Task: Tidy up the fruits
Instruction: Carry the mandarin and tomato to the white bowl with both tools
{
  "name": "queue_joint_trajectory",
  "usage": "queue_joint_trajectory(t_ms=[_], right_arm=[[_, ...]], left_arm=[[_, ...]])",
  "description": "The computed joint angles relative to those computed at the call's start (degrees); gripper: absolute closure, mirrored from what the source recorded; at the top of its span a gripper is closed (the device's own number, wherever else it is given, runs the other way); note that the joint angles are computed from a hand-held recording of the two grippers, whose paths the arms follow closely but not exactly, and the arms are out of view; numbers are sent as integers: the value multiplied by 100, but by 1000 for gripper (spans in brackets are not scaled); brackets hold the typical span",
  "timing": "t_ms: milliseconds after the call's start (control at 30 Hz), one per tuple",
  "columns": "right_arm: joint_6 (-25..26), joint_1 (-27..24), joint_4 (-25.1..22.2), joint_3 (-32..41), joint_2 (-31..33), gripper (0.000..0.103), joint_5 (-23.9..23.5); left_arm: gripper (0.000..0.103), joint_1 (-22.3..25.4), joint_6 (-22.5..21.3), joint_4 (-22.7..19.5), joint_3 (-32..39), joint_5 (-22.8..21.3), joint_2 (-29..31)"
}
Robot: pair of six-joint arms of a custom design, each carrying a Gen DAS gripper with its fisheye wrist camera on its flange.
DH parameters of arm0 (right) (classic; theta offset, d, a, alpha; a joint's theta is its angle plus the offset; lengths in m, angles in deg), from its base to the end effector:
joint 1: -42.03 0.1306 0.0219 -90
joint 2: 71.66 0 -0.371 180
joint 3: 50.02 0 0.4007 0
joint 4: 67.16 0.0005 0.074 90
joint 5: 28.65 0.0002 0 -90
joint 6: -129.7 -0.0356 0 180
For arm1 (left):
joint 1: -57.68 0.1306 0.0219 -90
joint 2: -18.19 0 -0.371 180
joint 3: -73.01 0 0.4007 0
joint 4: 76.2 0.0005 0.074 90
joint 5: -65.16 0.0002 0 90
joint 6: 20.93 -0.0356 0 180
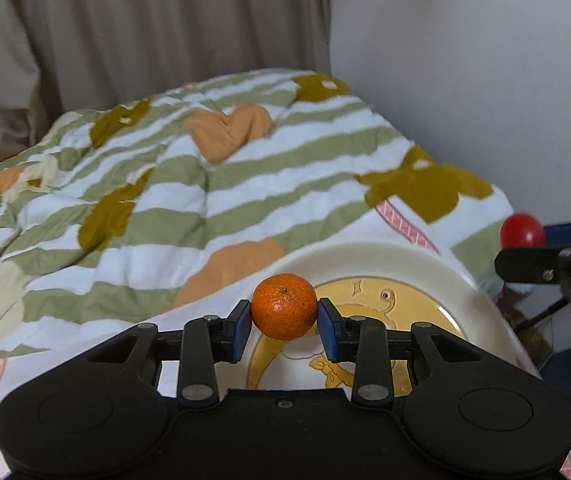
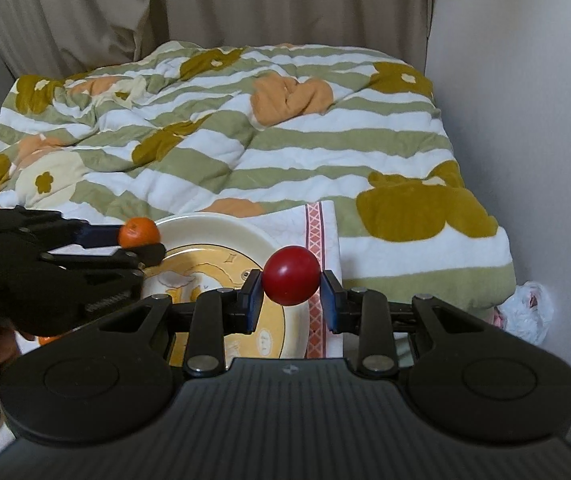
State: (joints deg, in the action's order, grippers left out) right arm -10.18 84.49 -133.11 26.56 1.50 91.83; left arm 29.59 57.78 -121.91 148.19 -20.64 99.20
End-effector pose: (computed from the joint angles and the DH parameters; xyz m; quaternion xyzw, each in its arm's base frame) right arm 0.2800 0.2310 0.4166 0.1229 0.9312 -0.0116 0.3429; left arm 0.3783 -0.2054 0.3705 0.3293 0.8843 -0.0823 0.3206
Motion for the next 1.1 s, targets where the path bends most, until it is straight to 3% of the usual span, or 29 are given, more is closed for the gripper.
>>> queue_joint_trajectory(t_ms=[233,267,367,400,700,1100], right_arm=[[-89,-148,58,-132,-54,57,-133],[-111,-142,39,-129,-60,57,-113],[-168,-189,1,-140,-118,57,-119],[-221,-188,-47,-124,-125,57,-121],[-41,-170,-83,-44,-179,57,-170],[983,-217,864,40,441,57,-675]], left_arm=[[63,-137,-341,100,-12,-36,216],[59,-165,-384,142,-35,-88,198],[3,-175,-393,330,-135,-77,55],[0,-158,-374,437,-207,-50,-57],[0,117,-210,-131,-93,77,-375],[0,543,154,-661,-122,-61,-807]])
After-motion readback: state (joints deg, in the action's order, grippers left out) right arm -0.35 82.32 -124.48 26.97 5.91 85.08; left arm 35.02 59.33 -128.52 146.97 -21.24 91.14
